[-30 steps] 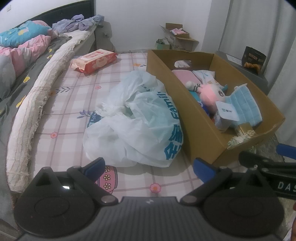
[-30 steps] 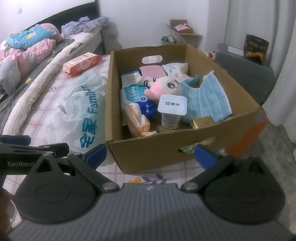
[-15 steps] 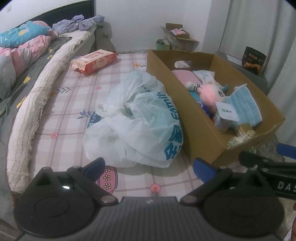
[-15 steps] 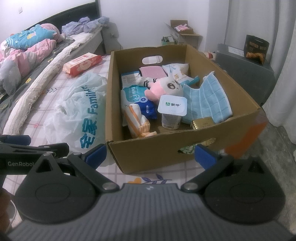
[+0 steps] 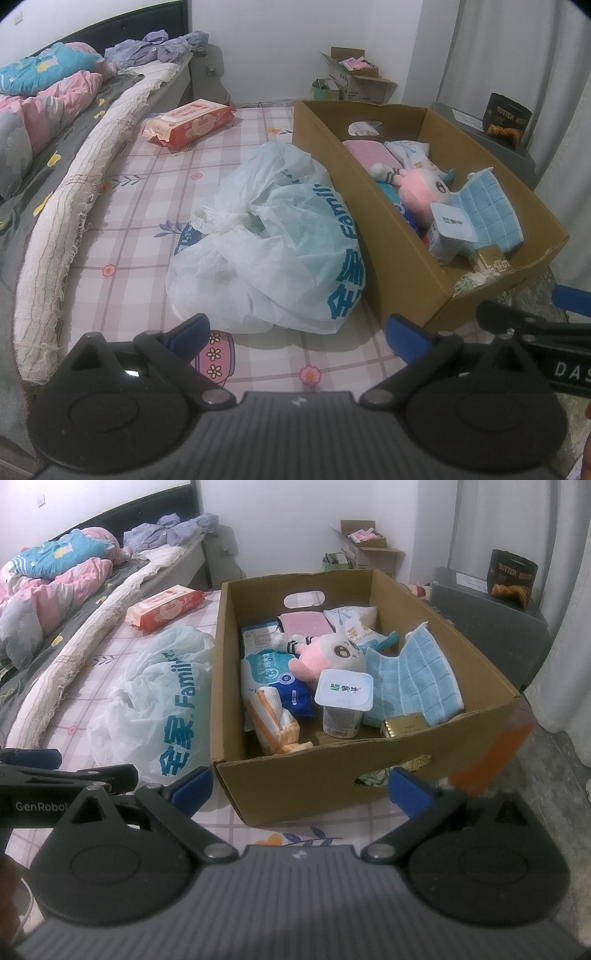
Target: Organize soft objects
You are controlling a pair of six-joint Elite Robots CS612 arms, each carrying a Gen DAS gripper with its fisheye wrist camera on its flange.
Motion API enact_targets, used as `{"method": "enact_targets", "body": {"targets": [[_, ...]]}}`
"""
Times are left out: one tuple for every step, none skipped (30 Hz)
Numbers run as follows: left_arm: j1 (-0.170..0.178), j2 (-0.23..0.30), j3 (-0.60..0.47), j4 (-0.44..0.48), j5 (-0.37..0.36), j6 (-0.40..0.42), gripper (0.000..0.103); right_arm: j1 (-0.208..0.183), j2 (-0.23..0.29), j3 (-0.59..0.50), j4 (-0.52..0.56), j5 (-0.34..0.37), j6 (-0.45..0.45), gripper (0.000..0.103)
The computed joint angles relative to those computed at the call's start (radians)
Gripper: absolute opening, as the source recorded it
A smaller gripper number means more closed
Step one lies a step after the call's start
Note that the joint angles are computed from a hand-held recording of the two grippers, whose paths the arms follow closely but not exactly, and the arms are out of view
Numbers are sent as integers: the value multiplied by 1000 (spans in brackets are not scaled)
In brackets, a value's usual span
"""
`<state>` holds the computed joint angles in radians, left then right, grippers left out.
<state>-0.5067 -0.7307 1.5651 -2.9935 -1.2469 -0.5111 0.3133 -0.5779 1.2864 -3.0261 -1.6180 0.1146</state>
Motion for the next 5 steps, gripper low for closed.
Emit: {"method": "enact_targets", "body": {"targets": [[0, 0, 0, 0, 0, 0, 102, 0, 0, 0, 0, 0, -1, 102], [0, 0, -1, 0, -1, 1, 102, 0, 0, 0, 0, 0, -1, 102], [0, 0, -1, 1, -2, 1, 102, 0, 0, 0, 0, 0, -1, 102], [0, 0, 0, 1, -2, 0, 102, 0, 0, 0, 0, 0, -1, 102], [0, 0, -1, 0, 0, 0, 102, 0, 0, 0, 0, 0, 0, 102]]}}
